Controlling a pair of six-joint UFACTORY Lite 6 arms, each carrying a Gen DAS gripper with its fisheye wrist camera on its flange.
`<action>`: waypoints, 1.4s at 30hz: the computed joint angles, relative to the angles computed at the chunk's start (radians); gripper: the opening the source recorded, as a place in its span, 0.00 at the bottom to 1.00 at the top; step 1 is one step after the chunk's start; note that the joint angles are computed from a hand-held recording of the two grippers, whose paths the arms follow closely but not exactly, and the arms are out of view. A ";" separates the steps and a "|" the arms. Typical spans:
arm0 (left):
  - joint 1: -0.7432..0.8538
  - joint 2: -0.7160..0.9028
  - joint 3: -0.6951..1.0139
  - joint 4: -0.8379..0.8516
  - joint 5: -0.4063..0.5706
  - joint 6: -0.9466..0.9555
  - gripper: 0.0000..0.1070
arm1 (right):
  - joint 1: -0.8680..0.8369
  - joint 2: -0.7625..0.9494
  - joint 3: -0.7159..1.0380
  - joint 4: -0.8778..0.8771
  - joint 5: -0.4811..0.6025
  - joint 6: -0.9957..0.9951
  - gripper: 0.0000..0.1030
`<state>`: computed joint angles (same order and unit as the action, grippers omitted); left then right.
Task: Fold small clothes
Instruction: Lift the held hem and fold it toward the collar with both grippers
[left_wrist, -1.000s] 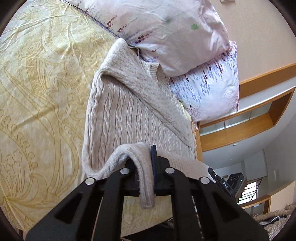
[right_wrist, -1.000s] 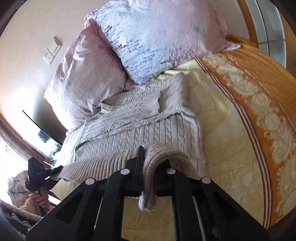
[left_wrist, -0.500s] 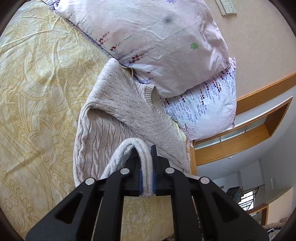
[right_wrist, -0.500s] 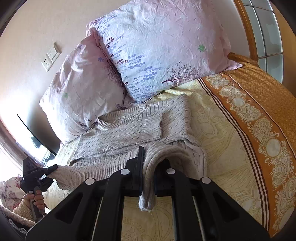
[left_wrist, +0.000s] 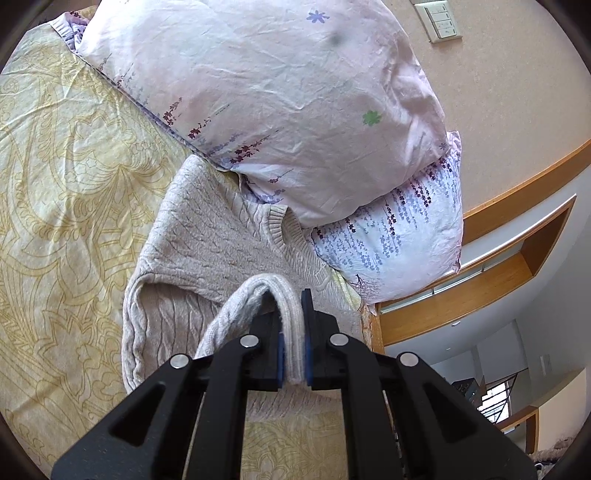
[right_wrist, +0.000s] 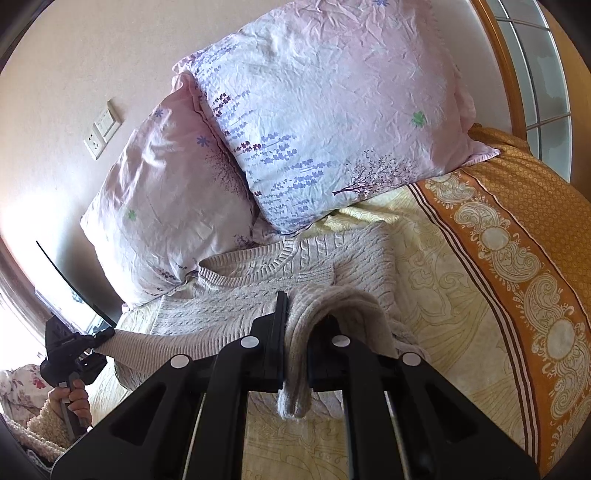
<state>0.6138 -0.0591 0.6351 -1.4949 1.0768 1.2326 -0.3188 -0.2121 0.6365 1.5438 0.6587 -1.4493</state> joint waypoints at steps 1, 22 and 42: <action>-0.002 0.012 0.009 -0.011 -0.003 0.001 0.07 | 0.007 0.021 0.015 0.007 -0.003 -0.006 0.08; -0.173 0.337 0.301 -0.084 -0.230 -0.012 0.07 | 0.123 0.503 0.397 0.007 -0.126 0.055 0.08; -0.203 0.540 0.496 -0.106 -0.223 -0.138 0.07 | 0.028 0.774 0.696 -0.112 0.101 0.403 0.08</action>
<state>0.4109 0.4810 1.1314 -1.6012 0.8540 1.0946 -0.2905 0.5624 1.3328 1.4313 0.7601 -1.0460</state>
